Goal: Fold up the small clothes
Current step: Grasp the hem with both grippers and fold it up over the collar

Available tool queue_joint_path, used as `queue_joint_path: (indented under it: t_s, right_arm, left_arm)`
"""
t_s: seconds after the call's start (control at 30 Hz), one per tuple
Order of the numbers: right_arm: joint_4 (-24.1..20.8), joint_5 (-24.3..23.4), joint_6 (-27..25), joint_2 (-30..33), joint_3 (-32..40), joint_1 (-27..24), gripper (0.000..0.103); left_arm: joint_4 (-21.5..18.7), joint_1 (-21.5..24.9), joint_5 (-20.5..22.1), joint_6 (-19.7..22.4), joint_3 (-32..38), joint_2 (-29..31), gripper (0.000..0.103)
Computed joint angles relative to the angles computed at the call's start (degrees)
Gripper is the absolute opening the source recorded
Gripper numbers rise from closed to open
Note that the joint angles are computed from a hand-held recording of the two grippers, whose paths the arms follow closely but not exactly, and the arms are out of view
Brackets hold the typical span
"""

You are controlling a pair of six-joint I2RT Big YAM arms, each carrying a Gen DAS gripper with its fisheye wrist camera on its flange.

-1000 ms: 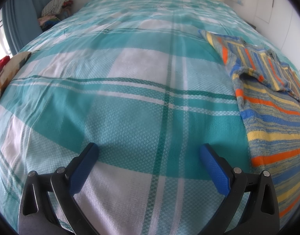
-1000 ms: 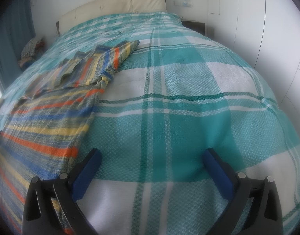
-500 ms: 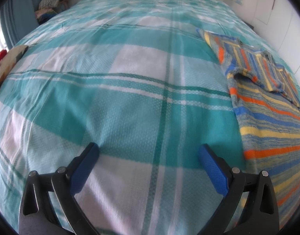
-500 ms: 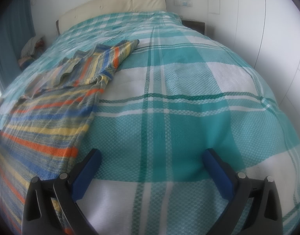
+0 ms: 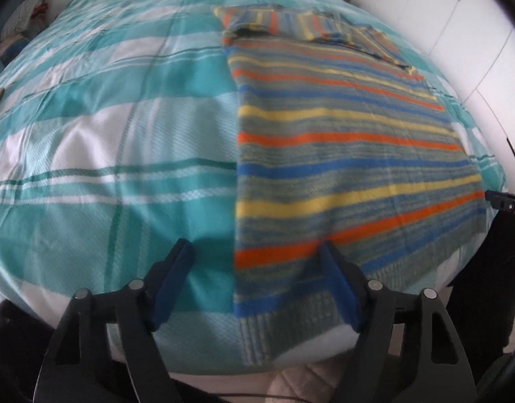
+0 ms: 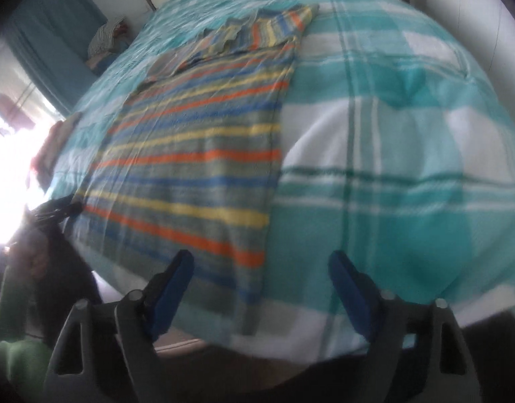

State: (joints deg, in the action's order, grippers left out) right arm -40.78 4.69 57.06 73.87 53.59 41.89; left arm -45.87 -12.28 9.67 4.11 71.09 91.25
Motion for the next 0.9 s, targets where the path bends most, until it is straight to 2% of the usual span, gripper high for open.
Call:
queue_joint_path:
  t_s: [0.07, 0.13, 0.17, 0.2, 0.23, 0.33, 0.43, 0.5, 0.57, 0.63, 0.73, 0.83, 0.9]
  right_arm:
    - [0.13, -0.21, 1.26, 1.39, -0.39, 0.83, 0.062]
    - [-1.14, -0.03, 0.73, 2.67, 0.39, 1.46, 0.05]
    - [-1.36, -0.44, 0.19, 2.87, 0.76, 1.68, 0.036]
    - [-0.99, -2.15, -0.62, 2.8, 0.85, 1.46, 0.023]
    - [-0.73, -3.16, -0.74, 2.44, 0.79, 1.43, 0.006]
    - [0.2, -3.72, -0.56, 0.14, 0.64, 1.3, 0.006]
    - [4.74, -4.08, -0.2, -3.29, -0.35, -0.76, 0.006]
    - [7.49, -4.25, -1.87, -4.43, -0.28, -2.99, 0.006]
    - [9.96, -4.94, -4.11, -3.64, 1.03, -6.34, 0.006]
    - [11.17, -4.37, -7.51, -1.12, 3.75, -9.72, 0.006]
    - [12.9, -3.94, -10.59, 4.48, 9.21, -14.45, 0.006]
    - [14.26, -4.72, -12.79, 10.77, 15.39, -19.48, 0.006]
    - [14.72, -6.25, -12.78, 14.11, 18.77, -22.5, 0.006]
  left_arm:
    - [-0.22, -0.9, -1.17, 0.24, -0.75, -0.66, 0.063]
    - [-0.15, -1.48, -1.91, 0.97, -1.2, -1.0, 0.043]
    - [-0.48, -1.39, -1.2, 1.05, -1.24, -1.08, 0.021]
    - [-1.24, -1.13, 0.15, 0.71, -1.06, -1.0, 0.006]
    - [-1.88, -0.59, 1.96, 0.0, -0.87, -1.0, 0.005]
    - [-3.36, 1.68, 8.01, -3.07, 0.35, -0.74, 0.004]
    - [-4.21, 4.62, 16.57, -6.88, 3.27, 0.68, 0.004]
    - [-3.4, 5.89, 20.34, -9.04, 6.35, 2.4, 0.004]
    - [-1.88, 6.31, 21.64, -10.67, 10.37, 4.89, 0.004]
    - [-0.58, 6.03, 20.72, -11.42, 14.75, 7.74, 0.004]
    - [-1.0, 5.63, 20.19, -12.91, 24.47, 14.22, 0.004]
    - [-4.1, 5.03, 19.23, -14.55, 37.14, 22.49, 0.004]
    - [-8.09, 4.73, 19.27, -15.88, 48.05, 29.43, 0.004]
